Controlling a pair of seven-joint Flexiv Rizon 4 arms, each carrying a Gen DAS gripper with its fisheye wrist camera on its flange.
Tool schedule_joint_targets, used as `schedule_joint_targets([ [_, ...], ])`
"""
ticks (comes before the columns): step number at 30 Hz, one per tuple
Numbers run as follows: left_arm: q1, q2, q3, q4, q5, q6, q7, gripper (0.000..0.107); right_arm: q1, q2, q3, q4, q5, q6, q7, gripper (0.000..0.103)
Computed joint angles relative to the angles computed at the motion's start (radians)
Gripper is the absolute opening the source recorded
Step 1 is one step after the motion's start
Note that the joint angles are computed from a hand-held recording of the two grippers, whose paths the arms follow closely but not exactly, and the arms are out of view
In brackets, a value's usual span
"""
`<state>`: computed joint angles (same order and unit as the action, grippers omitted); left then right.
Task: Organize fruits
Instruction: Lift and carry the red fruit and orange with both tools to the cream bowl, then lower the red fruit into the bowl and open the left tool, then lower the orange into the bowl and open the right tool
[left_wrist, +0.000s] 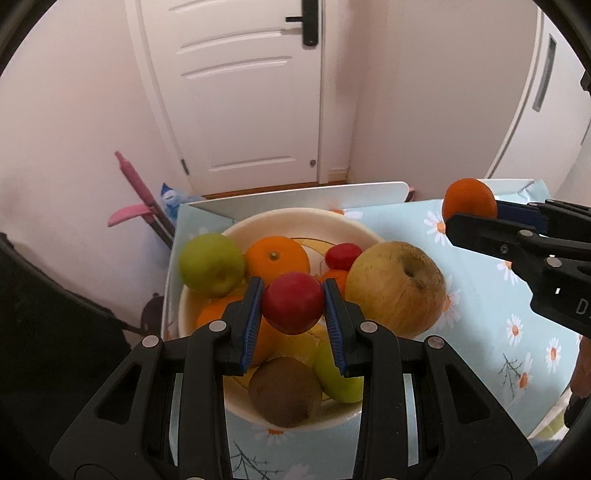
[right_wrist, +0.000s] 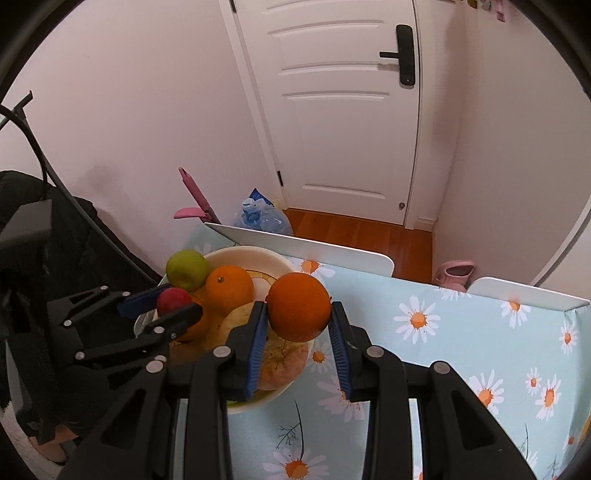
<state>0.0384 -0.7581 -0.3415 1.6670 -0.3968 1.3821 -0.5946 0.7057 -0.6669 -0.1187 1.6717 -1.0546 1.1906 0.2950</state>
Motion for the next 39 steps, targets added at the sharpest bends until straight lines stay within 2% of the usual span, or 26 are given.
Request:
schedule_joint_targets([
  [5, 0.015, 0.007, -0.018, 0.02, -0.002, 0.004, 0.029, 0.041, 0.005, 0.009, 0.005, 0.013, 0.01, -0.022, 0.025, 0.031],
  [6, 0.011, 0.01, -0.011, 0.022, 0.001, 0.009, 0.027, 0.056, 0.003, 0.012, 0.007, 0.016, 0.01, -0.023, 0.026, 0.031],
  [7, 0.013, 0.013, -0.012, 0.03, 0.0, 0.023, 0.026, 0.088, 0.001, 0.014, 0.009, 0.019, 0.011, -0.024, 0.026, 0.031],
  [8, 0.031, 0.015, -0.033, 0.045, 0.003, 0.051, 0.024, 0.102, -0.002, 0.015, 0.012, 0.02, 0.012, -0.023, 0.024, 0.031],
  [10, 0.098, 0.025, -0.125, 0.095, -0.048, 0.115, 0.07, 0.103, -0.009, 0.015, 0.015, 0.02, 0.012, -0.016, 0.015, 0.031],
  [11, 0.109, 0.027, -0.131, 0.094, -0.025, 0.109, 0.043, 0.103, -0.014, 0.014, 0.016, 0.019, 0.012, -0.011, 0.007, 0.031],
  [14, 0.071, 0.041, -0.065, 0.091, -0.013, 0.104, -0.016, 0.103, -0.022, 0.011, 0.014, 0.011, 0.009, 0.002, -0.022, 0.031],
  [19, 0.055, 0.067, -0.022, 0.11, 0.004, 0.117, -0.082, 0.103, -0.047, -0.005, 0.022, -0.022, 0.032, 0.054, -0.124, 0.031],
  [23, 0.053, 0.083, -0.004, 0.122, 0.012, 0.123, -0.13, 0.103, -0.097, -0.047, 0.074, -0.076, 0.148, 0.116, -0.295, 0.031],
  [28, 0.054, 0.095, 0.017, 0.128, 0.023, 0.126, -0.176, 0.103, -0.174, -0.123, 0.197, -0.182, 0.312, 0.09, -0.564, 0.031],
  [32, 0.044, 0.094, 0.044, 0.124, 0.033, 0.119, -0.215, 0.103, -0.201, -0.174, 0.247, -0.252, 0.396, 0.072, -0.702, 0.031],
  [39, 0.032, 0.078, 0.073, 0.108, 0.048, 0.115, -0.266, 0.103, -0.215, -0.245, 0.286, -0.353, 0.513, 0.045, -0.865, 0.031],
])
